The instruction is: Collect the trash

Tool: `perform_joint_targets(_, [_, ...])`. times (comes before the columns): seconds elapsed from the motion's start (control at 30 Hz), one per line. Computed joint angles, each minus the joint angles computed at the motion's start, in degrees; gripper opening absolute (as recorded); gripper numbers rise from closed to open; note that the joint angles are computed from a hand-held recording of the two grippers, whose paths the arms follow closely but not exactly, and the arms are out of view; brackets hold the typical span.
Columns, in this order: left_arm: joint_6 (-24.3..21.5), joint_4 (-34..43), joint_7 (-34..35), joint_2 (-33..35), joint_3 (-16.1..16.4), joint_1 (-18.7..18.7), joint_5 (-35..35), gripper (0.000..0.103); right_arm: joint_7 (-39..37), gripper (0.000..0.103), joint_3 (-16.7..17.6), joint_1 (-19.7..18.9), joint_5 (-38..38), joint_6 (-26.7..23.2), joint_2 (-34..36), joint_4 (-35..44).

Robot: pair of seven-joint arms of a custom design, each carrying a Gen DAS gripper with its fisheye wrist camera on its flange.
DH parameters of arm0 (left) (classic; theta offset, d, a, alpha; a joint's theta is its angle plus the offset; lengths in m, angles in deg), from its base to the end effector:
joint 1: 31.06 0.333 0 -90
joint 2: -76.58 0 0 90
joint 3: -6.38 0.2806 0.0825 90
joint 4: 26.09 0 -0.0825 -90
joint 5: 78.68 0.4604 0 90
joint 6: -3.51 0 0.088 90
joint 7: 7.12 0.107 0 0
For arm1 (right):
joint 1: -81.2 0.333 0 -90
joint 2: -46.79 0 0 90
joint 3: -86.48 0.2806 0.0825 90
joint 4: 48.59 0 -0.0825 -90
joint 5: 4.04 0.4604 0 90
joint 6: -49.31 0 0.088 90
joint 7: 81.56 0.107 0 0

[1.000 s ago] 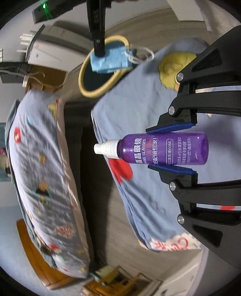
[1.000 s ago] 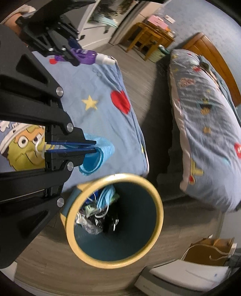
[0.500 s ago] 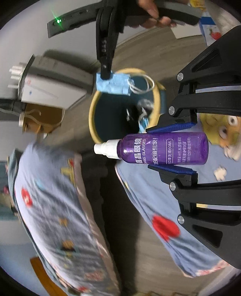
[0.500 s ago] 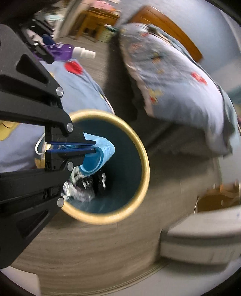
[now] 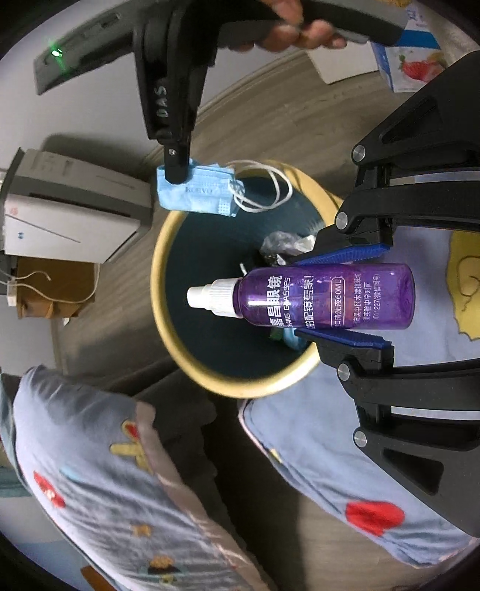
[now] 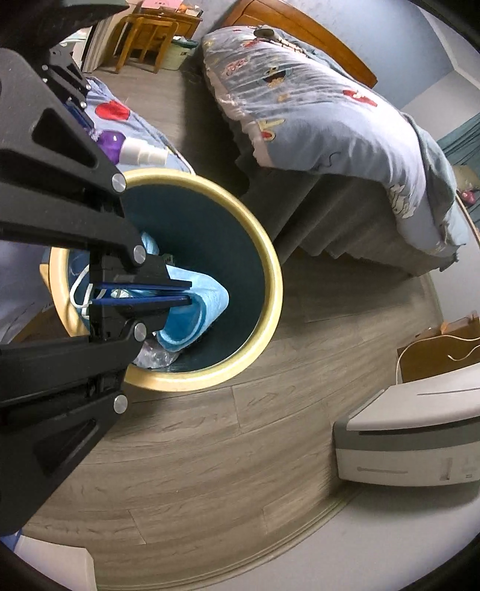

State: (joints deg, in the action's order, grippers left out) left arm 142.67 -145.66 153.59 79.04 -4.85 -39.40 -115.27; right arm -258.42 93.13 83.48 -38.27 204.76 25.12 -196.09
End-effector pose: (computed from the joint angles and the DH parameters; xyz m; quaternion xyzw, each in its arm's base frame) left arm 0.6067 -0.2175 0.3603 -0.2025 0.9383 -0.2754 0.0523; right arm 0.5117 0.0978 0.3650 -0.2754 0.9082 -0.1810 0.2579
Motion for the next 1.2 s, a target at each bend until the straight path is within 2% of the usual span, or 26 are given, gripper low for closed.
perform_joint_targets(0.1, [2.0,1.3,-1.1,2.1,-0.5,-0.6,1.1,0.033,-0.3,0.002,-0.3,-0.1,0.2,1.2,1.0,0.4])
perform_joint_targets(0.2, [4.3,2.6,-0.8,3.5,-1.3,-0.7,-0.8,0.034,-0.5,0.002,-0.3,-0.1,0.1,1.9,1.3,0.5])
perform_joint_targets(0.23, [4.9,3.3,-1.2,4.1,-1.4,-0.6,-1.5,0.041,-0.9,0.002,-0.4,0.0,0.2,2.0,1.4,0.6])
perform_joint_targets(0.3, [4.5,4.5,-0.7,4.9,-1.6,-0.1,-3.3,0.049,-1.9,0.002,-0.6,0.2,0.6,1.8,2.0,0.9])
perform_joint_targets(0.43, [4.3,6.0,-1.6,6.5,-1.6,0.4,-2.2,0.050,-2.5,0.002,-0.9,0.2,1.0,1.4,3.2,1.6])
perform_joint_targets(0.67, [3.3,6.4,-1.4,7.4,-1.4,2.1,-1.7,0.053,-0.5,0.004,-0.4,-0.5,-2.6,1.8,4.8,3.1])
perform_joint_targets(0.8, [3.2,5.8,-0.8,6.6,-1.4,2.7,-2.5,0.053,-0.9,0.023,-0.7,0.0,-3.0,1.9,4.7,3.1])
perform_joint_targets(1.03, [1.9,2.3,4.3,2.7,-1.0,3.2,-6.5,0.053,-5.1,0.024,-0.9,1.6,-1.2,-1.7,1.4,1.5])
perform_joint_targets(1.2, [-1.8,-1.1,5.8,-2.1,0.5,3.0,-8.8,0.053,-14.2,0.024,-0.4,3.8,0.5,-7.7,-5.3,-1.2])
